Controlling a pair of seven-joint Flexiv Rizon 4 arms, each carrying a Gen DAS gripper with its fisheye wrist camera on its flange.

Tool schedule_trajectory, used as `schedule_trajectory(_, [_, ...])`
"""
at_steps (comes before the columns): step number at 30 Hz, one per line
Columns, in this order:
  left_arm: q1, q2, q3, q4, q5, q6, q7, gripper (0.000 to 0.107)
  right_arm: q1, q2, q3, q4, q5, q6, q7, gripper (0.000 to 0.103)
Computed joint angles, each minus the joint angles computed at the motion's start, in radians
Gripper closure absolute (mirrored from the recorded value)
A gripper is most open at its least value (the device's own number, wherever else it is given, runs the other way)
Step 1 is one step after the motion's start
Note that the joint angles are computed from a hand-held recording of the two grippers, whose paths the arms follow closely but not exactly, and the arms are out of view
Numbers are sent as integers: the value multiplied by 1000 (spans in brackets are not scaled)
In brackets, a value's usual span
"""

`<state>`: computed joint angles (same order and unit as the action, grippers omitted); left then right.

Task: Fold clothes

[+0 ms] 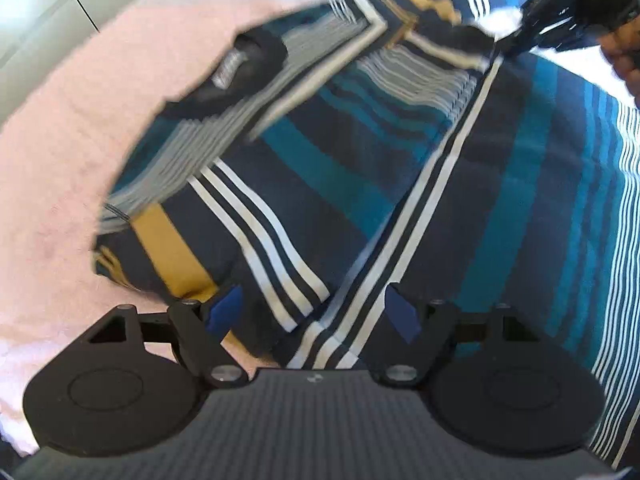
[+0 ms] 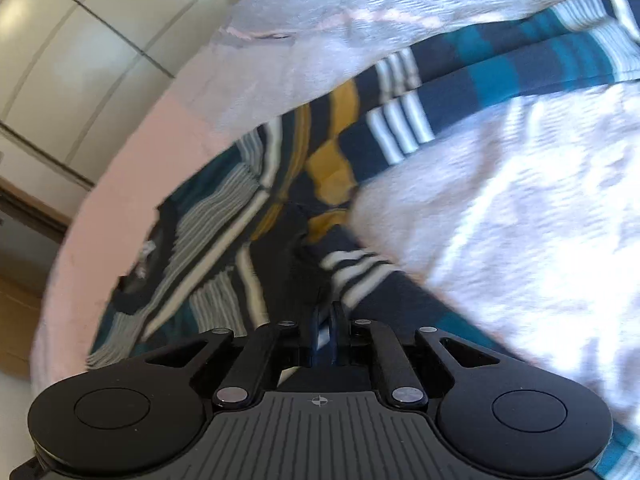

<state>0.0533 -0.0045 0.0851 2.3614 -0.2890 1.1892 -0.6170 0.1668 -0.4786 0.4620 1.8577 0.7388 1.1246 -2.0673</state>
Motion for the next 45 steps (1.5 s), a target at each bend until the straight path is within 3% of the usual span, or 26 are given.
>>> schedule_trajectory(5, [-8,-23,-19,-10,-61,0,75,32,-22,69,-33,14,7,23,28,90])
schedule_trajectory(7, [-16,-28,-25,-24,-45,2,62,32,-41,72,-49,-7,16,33,22,65])
schedule_trajectory(8, [-21,-30,-29,-35,-35,1,50,32,-48,65,-59,-20,16,45,17,42])
schedule_trajectory(9, [-26,-32,-33,-46,-26,-1,37,32,-56,58,-68,-35,16,58,12,38])
schedule_trajectory(14, [-74,-66,-56,-139,136,0,-169,32,-123,-46,-92,-177,-6,57,-2,38])
schedule_trajectory(19, [-156,-158,-75,-289,317,-38,-445,32,-184,-202,-114,-363,-57,-9,104,38])
schedule_trajectory(23, [-213,-249,-97,-418,369,-82,-520,32,-219,-305,-114,-491,-100,-43,172,39])
schedule_trajectory(28, [-267,-335,-113,-549,387,-139,-529,32,-257,-409,-92,-622,-116,-84,255,39])
schedule_trajectory(31, [-289,-367,-119,-606,387,-164,-512,32,-281,-452,-69,-678,-100,-111,286,40])
schedule_trajectory(32, [-295,-374,-118,-619,387,-170,-510,32,-284,-461,-66,-692,-96,-116,298,48])
schedule_trajectory(33, [-301,-380,-118,-632,388,-176,-508,32,-282,-464,-70,-698,-97,-119,317,73])
schedule_trajectory(34, [-307,-386,-117,-644,389,-183,-507,32,-278,-462,-79,-701,-101,-121,340,84])
schedule_trajectory(36, [-314,-389,-114,-651,389,-183,-507,32,-283,-436,-71,-678,-105,-107,324,94])
schedule_trajectory(39, [-315,-378,-107,-638,388,-170,-510,32,-294,-383,-48,-633,-107,-86,259,95])
schedule_trajectory(45, [-285,-289,-78,-520,388,-100,-537,32,-275,-254,72,-570,-65,-77,-62,96])
